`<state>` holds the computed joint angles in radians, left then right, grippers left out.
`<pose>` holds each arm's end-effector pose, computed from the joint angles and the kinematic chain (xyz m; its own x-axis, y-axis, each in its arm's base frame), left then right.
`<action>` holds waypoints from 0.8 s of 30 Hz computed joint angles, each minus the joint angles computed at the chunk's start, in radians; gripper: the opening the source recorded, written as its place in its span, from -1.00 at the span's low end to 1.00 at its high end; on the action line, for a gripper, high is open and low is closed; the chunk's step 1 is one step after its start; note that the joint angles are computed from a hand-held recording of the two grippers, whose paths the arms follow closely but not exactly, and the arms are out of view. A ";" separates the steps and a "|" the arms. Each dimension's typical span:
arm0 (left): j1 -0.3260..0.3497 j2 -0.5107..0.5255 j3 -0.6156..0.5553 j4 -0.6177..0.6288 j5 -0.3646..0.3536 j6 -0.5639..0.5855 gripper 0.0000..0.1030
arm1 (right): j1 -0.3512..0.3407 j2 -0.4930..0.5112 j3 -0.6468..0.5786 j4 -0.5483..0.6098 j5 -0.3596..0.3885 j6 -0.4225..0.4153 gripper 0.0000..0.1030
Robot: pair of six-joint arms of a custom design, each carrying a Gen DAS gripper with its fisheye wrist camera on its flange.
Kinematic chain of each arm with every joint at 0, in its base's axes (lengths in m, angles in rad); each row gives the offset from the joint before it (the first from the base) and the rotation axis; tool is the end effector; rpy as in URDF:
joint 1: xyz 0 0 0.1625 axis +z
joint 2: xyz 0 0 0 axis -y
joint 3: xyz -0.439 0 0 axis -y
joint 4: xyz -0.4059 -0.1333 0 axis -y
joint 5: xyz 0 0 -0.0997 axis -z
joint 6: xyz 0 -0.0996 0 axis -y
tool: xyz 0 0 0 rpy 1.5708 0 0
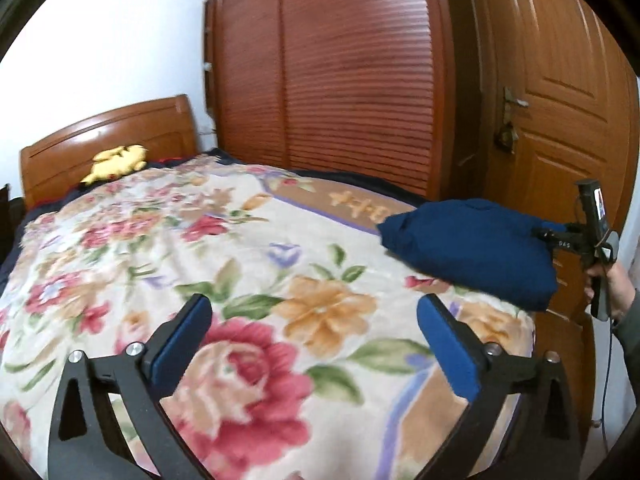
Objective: Fold large clothes
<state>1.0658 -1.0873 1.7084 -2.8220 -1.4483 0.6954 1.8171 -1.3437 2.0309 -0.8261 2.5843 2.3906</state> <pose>-0.1983 -0.6594 0.2938 -0.4432 0.7733 -0.4533 0.8790 0.2756 -0.3892 0.1640 -0.4523 0.2413 -0.5478 0.5932 0.5899 -0.4652 0.3701 -0.8042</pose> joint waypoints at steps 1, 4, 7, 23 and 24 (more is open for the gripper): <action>0.007 -0.010 0.003 0.001 0.000 -0.002 0.99 | 0.035 0.021 -0.001 -0.058 0.025 -0.062 -0.14; 0.030 -0.057 0.030 -0.014 0.008 -0.004 1.00 | 0.119 0.075 -0.046 -0.051 0.025 -0.104 -0.14; 0.054 -0.096 0.054 -0.033 0.024 0.009 1.00 | 0.190 0.142 -0.092 -0.012 0.006 -0.103 -0.14; 0.204 -0.144 0.039 -0.169 0.153 0.023 0.99 | 0.300 0.494 -0.442 0.449 -0.270 0.161 0.36; 0.212 -0.139 0.036 -0.180 0.162 0.030 0.99 | 0.284 0.498 -0.439 0.451 -0.297 0.162 0.38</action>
<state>1.2782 -1.2264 1.7447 -3.0018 -1.2865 0.7255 2.1016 -0.8456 1.5919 -0.3755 2.2869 2.5526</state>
